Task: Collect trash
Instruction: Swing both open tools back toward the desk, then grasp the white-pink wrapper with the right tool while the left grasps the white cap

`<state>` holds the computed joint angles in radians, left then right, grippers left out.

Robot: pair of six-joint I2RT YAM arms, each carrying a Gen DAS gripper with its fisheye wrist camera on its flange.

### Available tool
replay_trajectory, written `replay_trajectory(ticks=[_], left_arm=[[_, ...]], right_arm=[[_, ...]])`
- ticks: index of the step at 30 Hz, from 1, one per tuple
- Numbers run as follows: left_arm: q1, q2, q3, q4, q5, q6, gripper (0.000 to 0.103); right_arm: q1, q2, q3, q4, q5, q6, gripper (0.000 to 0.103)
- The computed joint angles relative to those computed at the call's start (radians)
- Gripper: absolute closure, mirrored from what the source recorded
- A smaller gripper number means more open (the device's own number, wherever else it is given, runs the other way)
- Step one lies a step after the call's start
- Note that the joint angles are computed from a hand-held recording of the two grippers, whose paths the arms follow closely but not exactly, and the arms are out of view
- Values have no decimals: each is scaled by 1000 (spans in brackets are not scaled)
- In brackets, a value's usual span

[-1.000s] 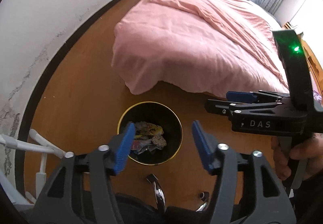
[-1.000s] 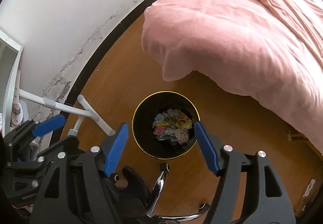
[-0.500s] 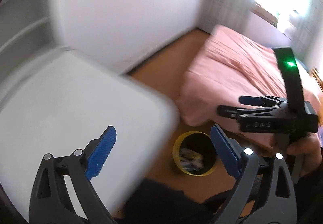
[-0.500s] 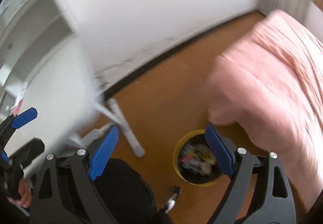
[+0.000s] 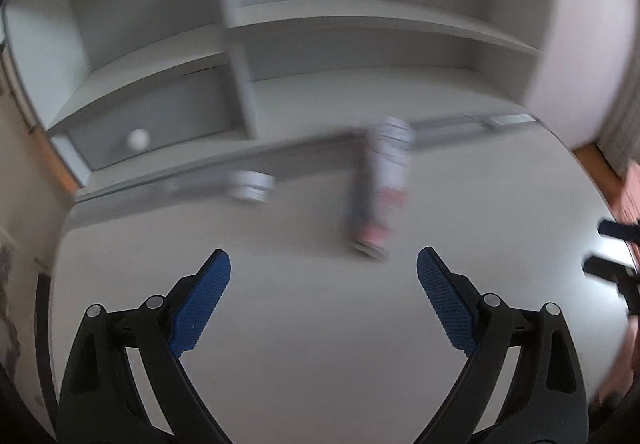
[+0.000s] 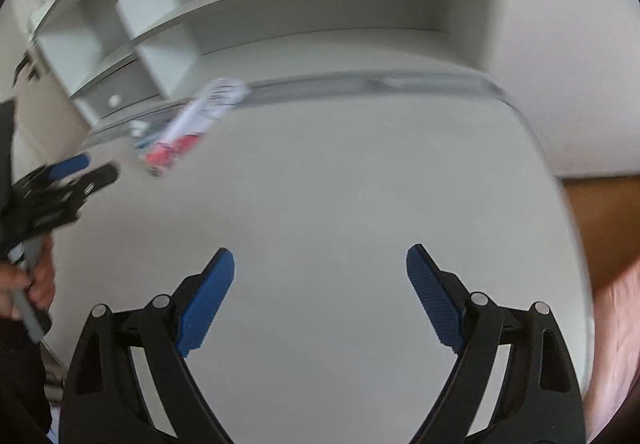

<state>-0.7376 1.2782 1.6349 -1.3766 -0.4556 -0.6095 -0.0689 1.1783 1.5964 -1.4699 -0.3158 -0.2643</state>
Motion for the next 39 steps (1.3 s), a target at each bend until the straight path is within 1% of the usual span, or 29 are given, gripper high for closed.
replay_trajectory(ticks=[3,4,6,7,8,9,10,11,12,15,17,20,23,25,28,30,31,32,33,34,35,36,37,38,39], left_arm=[[211,-20,-66,90,116,155,12],[255,-14,-81,115,137,190,12],[313,24,-97,162,169,234,13],[336,35,-101,176,188,252,20],[355,49,-103,189,193,268,33],[360,64,-98,192,183,279,37],[370,71,-100,201,195,296,47],[384,74,-105,212,218,313,63],[383,69,-109,219,206,319,75],[395,45,-114,221,219,325,74],[402,21,-118,206,215,322,74],[413,-27,-123,172,234,318,74],[386,-94,-136,134,207,313,74],[361,-137,-134,104,192,297,74],[324,-179,-129,52,164,269,74],[295,-198,-122,24,146,244,74],[275,-208,-117,4,130,227,74],[254,-212,-110,-14,116,210,74],[244,-210,-103,-22,111,202,74],[228,-207,-91,-34,101,188,74],[182,-207,-75,-62,76,154,74],[97,-201,-44,-112,30,87,74],[34,-192,-24,-141,0,38,74],[12,-178,-20,-137,-7,25,74],[-33,-166,-15,-141,-27,-6,74]], right_arm=[[211,60,32,53,78,141,18],[275,85,44,67,103,183,18],[346,119,54,88,125,228,18],[385,153,77,96,140,255,18],[400,175,96,96,144,265,18],[424,205,121,98,149,281,18],[431,212,129,95,149,284,18],[440,227,142,95,150,289,18],[452,249,160,95,151,296,18],[498,329,234,79,148,339,18],[524,405,309,57,121,372,18],[558,519,434,25,100,433,18],[600,620,548,-2,150,497,18],[629,698,640,-42,218,537,18],[656,748,693,-72,283,573,19],[673,753,694,-69,321,575,23],[685,745,682,-70,357,562,33],[693,733,664,-68,388,548,49],[694,704,628,-53,404,534,60],[682,677,599,-44,385,518,70],[661,641,563,-31,333,501,81],[643,600,528,-23,309,483,87],[633,565,500,-20,309,468,94],[613,516,461,-10,291,444,96],[588,467,423,-8,267,427,97]])
